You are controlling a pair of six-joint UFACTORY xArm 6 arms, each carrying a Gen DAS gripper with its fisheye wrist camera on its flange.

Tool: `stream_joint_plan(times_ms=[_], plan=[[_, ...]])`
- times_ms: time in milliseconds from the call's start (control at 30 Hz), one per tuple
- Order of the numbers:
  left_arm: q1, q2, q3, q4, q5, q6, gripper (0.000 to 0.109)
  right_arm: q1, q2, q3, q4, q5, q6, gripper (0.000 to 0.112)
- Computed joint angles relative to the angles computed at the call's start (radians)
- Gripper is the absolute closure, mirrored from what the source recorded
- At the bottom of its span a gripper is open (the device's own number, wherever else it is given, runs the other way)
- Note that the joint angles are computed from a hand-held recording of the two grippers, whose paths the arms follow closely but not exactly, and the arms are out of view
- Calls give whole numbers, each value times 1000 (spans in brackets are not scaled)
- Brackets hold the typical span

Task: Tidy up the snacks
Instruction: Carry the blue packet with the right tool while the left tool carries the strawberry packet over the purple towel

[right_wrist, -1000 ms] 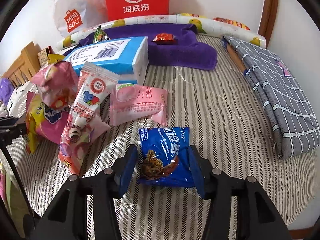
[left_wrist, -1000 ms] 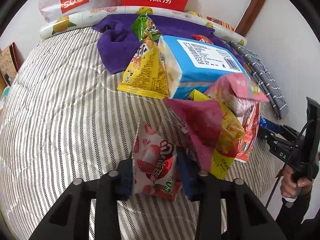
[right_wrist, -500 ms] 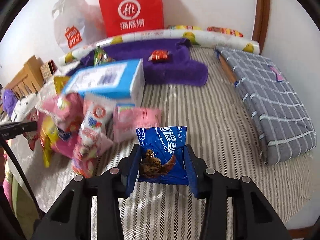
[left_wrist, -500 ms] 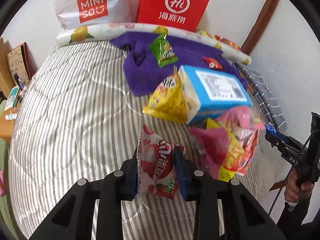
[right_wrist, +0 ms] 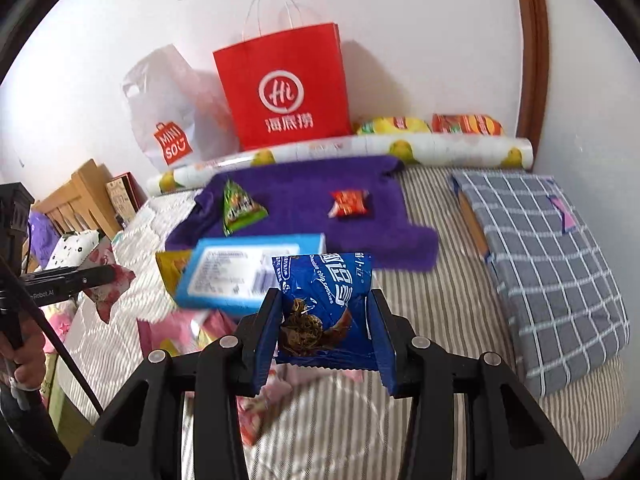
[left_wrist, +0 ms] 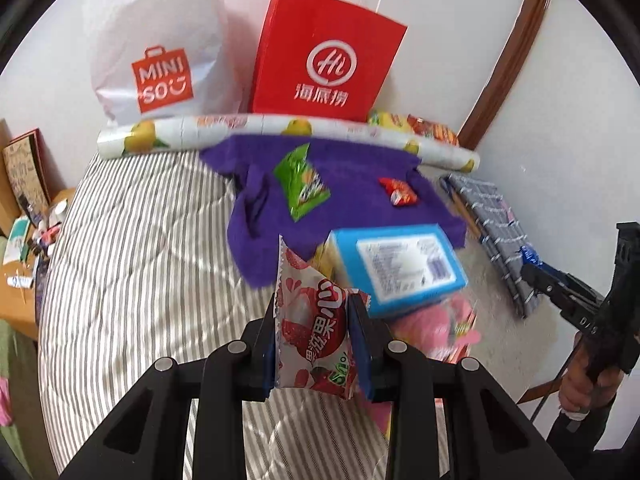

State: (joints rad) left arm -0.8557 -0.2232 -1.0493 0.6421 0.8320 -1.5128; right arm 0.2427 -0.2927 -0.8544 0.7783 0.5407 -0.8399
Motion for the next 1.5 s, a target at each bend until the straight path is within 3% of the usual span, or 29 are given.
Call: stream_joint_plan(times_ms=[533,900,1167,1300,1500], plan=[[165,207,-269,-119,-76,297,79,83,244,-289,-77,-63,134,69],[257,354,-423,-233,-136,476,79,107,472,-526,-109,-43,209,69],[304,393,-435,-249,-161,492,79,117,626,-705,-152,-13,275,69],[322,395,-410,-289,-182,517,79,122,661,-713,-189,-41,269,69],[335,409,-398,-354,-216,560,79,102,723,-765,-171,20,272,69]])
